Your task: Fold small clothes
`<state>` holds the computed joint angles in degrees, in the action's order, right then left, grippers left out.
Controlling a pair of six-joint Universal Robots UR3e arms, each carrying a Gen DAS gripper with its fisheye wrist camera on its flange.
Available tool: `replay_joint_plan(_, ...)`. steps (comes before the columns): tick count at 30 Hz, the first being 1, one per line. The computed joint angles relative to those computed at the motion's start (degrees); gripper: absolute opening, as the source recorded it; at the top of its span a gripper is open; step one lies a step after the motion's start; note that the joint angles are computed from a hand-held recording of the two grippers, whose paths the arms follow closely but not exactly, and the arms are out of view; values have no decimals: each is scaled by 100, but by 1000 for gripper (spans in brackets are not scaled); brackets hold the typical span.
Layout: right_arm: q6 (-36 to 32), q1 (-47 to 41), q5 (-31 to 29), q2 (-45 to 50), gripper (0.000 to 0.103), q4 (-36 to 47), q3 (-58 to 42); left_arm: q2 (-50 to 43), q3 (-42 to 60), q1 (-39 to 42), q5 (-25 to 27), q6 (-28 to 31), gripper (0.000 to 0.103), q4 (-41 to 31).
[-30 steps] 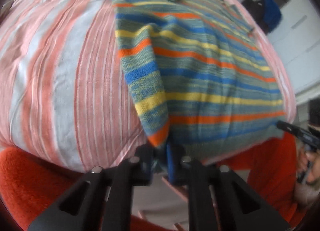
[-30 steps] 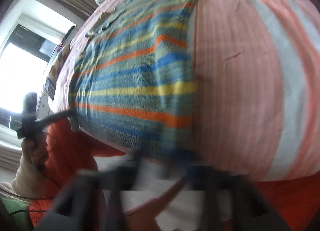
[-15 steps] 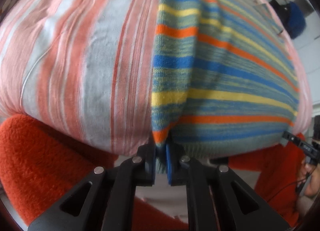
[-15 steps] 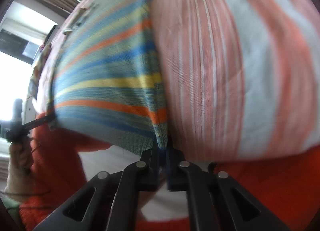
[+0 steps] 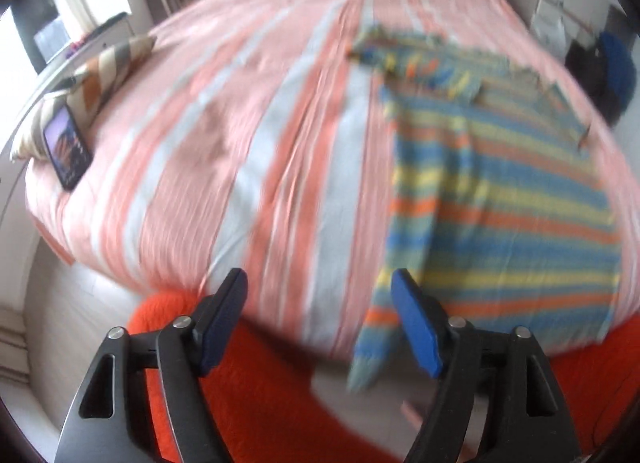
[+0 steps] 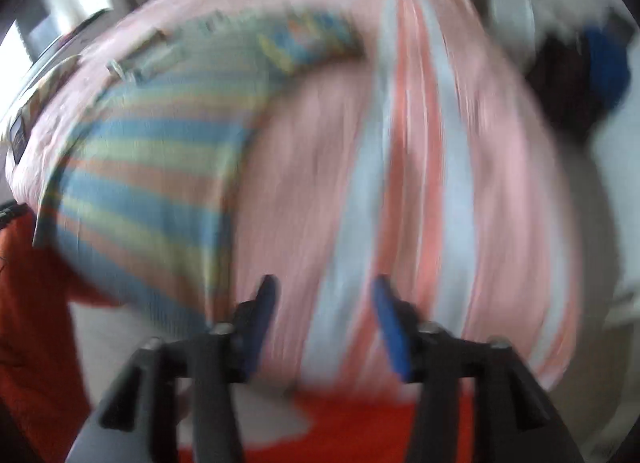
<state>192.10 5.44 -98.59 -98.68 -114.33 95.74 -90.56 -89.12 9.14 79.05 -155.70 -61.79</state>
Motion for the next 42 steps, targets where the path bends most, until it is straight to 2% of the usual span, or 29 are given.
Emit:
replay_joint_plan(2,-513,109,-249,1181,65,-621,-1031,-72,214,-140,-126,-272,79,-42)
replay_joint_plan(3,-975,-6,-11,1781,65,-1015,-1497,-40,262,-196,-242,-360,79,-125)
replay_joint_plan(6,-1362,-140,323,3553,65,-1091,-3297,-70,255,-236,-323,-274,80,-72)
replay_joint_plan(8,-1521,-233,571,4702,64,-943,-4497,211,-49,-126,-259,-89,81,-46)
replay_joint_plan(11,-1253,-407,859,5955,64,-7,-6137,227,-202,37,-167,-44,81,-110)
replay_joint_plan(12,-1121,-433,898,6121,58,67,-6337,200,-213,95,-174,-45,81,-149)
replay_joint_plan(13,-927,-522,881,6086,26,-7,-6297,206,-232,148,-185,-30,81,-174)
replay_joint_plan(14,-674,-638,807,5882,7,-121,-6018,211,-280,213,-194,-8,81,-156)
replay_joint_plan(19,26,-1752,526,3717,8,-1495,-3098,155,-361,148,-168,-50,81,-10)
replay_joint_plan(23,97,-2825,282,2351,8,-1826,-1588,120,-344,-121,-205,-139,81,-21)
replay_joint_plan(26,7,-3363,542,1844,8,-1784,-932,162,-360,-424,-108,-104,81,6)
replay_joint_plan(30,108,-3519,643,1718,7,-1790,-264,283,-375,-627,29,-51,81,1)
replay_joint_plan(34,468,-3833,1065,1621,7,-2494,663,378,-406,-545,125,18,81,-20)
replay_joint_plan(37,522,-4005,1320,1518,7,-2601,808,366,-433,-394,149,15,81,-5)
replay_joint_plan(40,329,-4156,1283,1391,8,-2547,833,252,-405,-364,193,-73,81,-8)
replay_joint_plan(42,229,-4278,1252,1132,13,-2284,841,188,-390,-413,221,-98,81,-5)
